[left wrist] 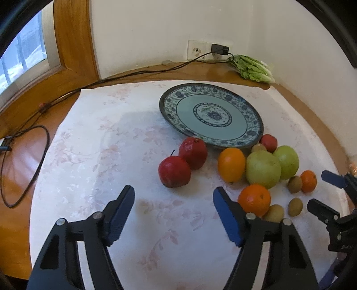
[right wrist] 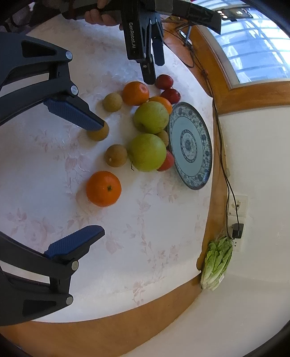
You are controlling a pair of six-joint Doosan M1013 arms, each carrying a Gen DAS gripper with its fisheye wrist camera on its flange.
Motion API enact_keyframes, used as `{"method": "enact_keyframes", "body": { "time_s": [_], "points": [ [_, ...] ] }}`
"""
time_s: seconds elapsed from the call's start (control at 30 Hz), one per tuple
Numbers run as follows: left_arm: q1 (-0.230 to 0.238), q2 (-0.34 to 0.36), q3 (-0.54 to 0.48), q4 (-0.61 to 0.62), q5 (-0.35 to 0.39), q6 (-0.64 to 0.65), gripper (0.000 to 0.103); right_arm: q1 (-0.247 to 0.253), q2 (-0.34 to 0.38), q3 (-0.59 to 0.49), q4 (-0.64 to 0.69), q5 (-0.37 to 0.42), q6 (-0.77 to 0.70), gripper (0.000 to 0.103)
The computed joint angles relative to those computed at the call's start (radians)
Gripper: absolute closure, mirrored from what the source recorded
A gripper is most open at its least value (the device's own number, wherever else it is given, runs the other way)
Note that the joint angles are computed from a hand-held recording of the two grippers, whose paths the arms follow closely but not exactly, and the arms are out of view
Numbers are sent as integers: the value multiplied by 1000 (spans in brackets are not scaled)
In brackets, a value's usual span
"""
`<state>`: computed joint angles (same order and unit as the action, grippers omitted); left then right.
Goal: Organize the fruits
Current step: 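Grasp a red pomegranate with the left tool while the right tool grasps an orange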
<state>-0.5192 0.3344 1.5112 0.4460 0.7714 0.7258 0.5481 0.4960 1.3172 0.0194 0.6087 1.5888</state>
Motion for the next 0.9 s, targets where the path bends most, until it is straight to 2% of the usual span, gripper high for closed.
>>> {"method": "enact_keyframes", "body": {
  "time_s": [0.2, 0.3, 0.57, 0.67, 0.77, 0.9],
  "points": [
    [15, 4, -9, -43, 1, 23, 50, -9, 3, -8, 41, 26, -5, 34],
    [24, 3, -9, -70, -8, 29, 56, -9, 6, -13, 57, 29, -20, 39],
    [32, 14, -22, -125, -25, 71, 59, -13, 15, -26, 91, 37, -52, 45],
    [29, 20, -28, -121, -23, 77, 63, -14, 17, -28, 89, 37, -49, 46],
    [27, 23, -31, -103, -15, 61, 70, -15, 18, -28, 92, 34, -51, 46],
    [35, 20, -26, -126, -30, 68, 71, -17, 20, -29, 92, 31, -39, 46]
  ]
}}
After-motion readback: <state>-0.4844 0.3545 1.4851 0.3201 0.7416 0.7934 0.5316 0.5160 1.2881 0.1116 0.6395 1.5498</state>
